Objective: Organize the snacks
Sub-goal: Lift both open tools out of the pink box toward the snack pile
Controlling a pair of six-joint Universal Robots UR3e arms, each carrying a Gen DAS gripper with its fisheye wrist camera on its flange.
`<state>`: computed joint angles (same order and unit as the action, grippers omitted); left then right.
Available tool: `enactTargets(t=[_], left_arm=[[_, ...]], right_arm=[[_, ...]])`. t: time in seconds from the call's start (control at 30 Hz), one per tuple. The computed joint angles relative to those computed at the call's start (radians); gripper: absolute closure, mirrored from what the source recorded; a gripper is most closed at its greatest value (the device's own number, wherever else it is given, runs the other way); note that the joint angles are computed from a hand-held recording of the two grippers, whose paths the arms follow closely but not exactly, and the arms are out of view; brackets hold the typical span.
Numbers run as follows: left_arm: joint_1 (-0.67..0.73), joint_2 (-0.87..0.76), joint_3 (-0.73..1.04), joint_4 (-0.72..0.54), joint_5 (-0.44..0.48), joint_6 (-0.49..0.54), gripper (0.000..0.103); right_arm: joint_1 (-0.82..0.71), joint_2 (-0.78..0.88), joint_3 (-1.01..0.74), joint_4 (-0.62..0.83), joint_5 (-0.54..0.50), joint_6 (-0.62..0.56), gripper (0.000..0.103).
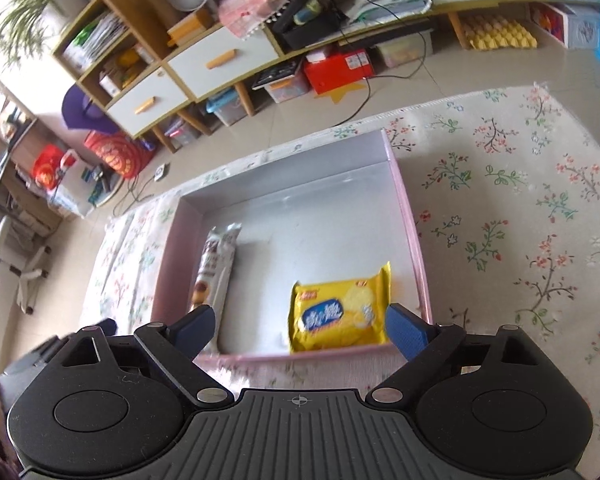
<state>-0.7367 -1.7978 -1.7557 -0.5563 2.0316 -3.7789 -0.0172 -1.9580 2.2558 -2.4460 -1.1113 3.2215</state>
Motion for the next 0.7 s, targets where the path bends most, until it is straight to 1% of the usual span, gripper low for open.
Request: enactTargets(t=[0.13,0.2,0.37,0.47,0.57,0.7], left_arm=[[-0.032,0.053,-0.011,-0.07,0.028,-0.032,0.001],[-0.053,0.08,-0.023,-0.1,0.046,-0.043,0.0],[-0.093,0.141,-0.055,-0.165,0.059,-0.093,0.0],[-0.124,0.158,-0.096,-0.156,0.074,-0.123,0.0],[-0.151,0.164,-0.156,-0.097,0.09,-0.13,0.0],[-0.152,0.17,-0.208,-0.053,0.055,-0.126,0.0]], right_arm=[[0.014,-0.104,0.003,0.093,-0.002,-0.024,0.009],[0.028,-0.149,-0.001,0.141,-0.007,-0.031,0.007],[0.055,-0.253,0.012,0.225,-0.02,-0.048,0.006],[0.067,-0.313,0.041,0.253,-0.028,-0.059,0.006],[0.081,-0.354,0.082,0.253,-0.045,-0.066,0.005],[0.14,-0.35,0.104,0.248,-0.109,-0.045,0.005]])
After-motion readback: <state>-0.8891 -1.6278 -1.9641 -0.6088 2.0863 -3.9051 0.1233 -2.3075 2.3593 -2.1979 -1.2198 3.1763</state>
